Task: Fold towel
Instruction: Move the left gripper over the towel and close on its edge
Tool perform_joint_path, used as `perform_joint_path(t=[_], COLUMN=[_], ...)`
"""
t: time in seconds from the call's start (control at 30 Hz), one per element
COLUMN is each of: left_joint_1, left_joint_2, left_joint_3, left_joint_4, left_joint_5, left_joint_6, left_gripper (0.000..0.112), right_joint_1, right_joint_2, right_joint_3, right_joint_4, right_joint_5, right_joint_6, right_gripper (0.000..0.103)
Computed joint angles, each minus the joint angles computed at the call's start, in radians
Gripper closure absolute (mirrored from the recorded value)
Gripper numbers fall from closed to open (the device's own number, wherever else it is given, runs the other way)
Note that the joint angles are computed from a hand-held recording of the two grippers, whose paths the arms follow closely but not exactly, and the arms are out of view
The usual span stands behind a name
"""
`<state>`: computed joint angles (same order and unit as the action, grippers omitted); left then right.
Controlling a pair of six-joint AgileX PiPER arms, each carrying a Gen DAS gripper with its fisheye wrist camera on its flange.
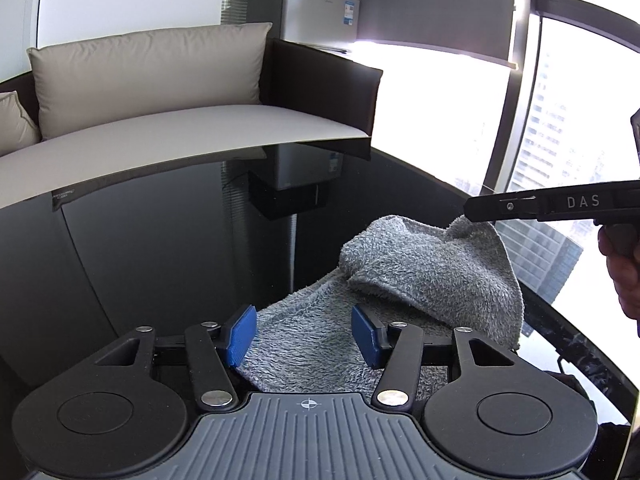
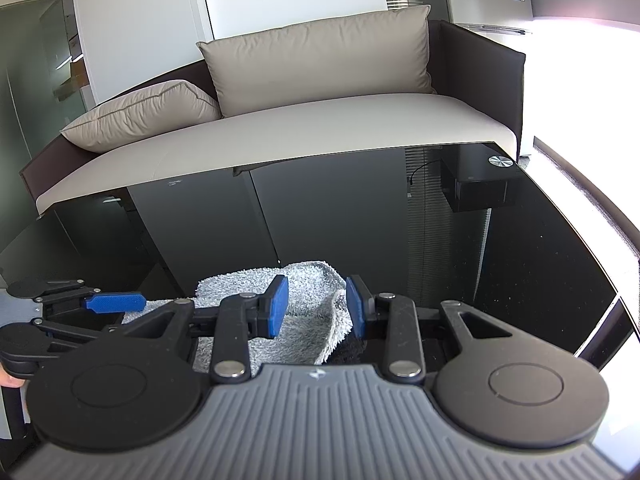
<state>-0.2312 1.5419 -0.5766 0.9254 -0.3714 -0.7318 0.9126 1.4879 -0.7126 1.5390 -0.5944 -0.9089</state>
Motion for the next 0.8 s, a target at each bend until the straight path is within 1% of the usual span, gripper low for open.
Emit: perform_joint_path(t=[0.1,0.17,0.27,0.33,0.5,0.63,0.7,0.8], left_joint_1=[0.006,0.003,-0.003,0.005,0.034,0.043,0.046,0.053], left_joint_2=[0.004,0.004,-0.006,-0.014,-0.030,-0.024,-0.023,-0.024], left_joint_3=[-0.007,-0.011,-0.007,-0.007,0.000,-0.006,-0.009,-0.010], left_joint_4=[0.021,0.029,-0.015,0.030,0.117,0.170,0.192,0.231], left_joint_5=[0.002,0.022,0.052,0.060,0.048,0.031,0.028,0.015], left_joint_6=[-0.018,-0.023,0.020,-0.028,-0.107,-0.159,-0.179,-0.215], left_gripper=[0.060,0.059,0.058,0.058,0.058,0.064,0.064,0.071], right_joint_1=[0.001,-0.001,-0.007,-0.007,-0.006,-0.003,-0.001,0.001], right_joint_2=[0.000,-0.002,0.001,0.004,0.007,0.006,0.006,0.005], right_joint_3=[0.001,0.002,-0.001,-0.004,-0.006,-0.003,-0.003,-0.002], right_joint_4=[0.000,0.001,-0.001,-0.002,-0.003,-0.004,-0.002,0.001], right_joint_5=[0.000,0.002,0.008,0.010,0.011,0.009,0.007,0.006], right_joint_6=[0.000,-0.002,-0.003,-0.004,-0.007,-0.004,-0.003,-0.006], right_gripper=[0.069,0.069,0.069,0.069,0.069,0.069,0.069,0.069])
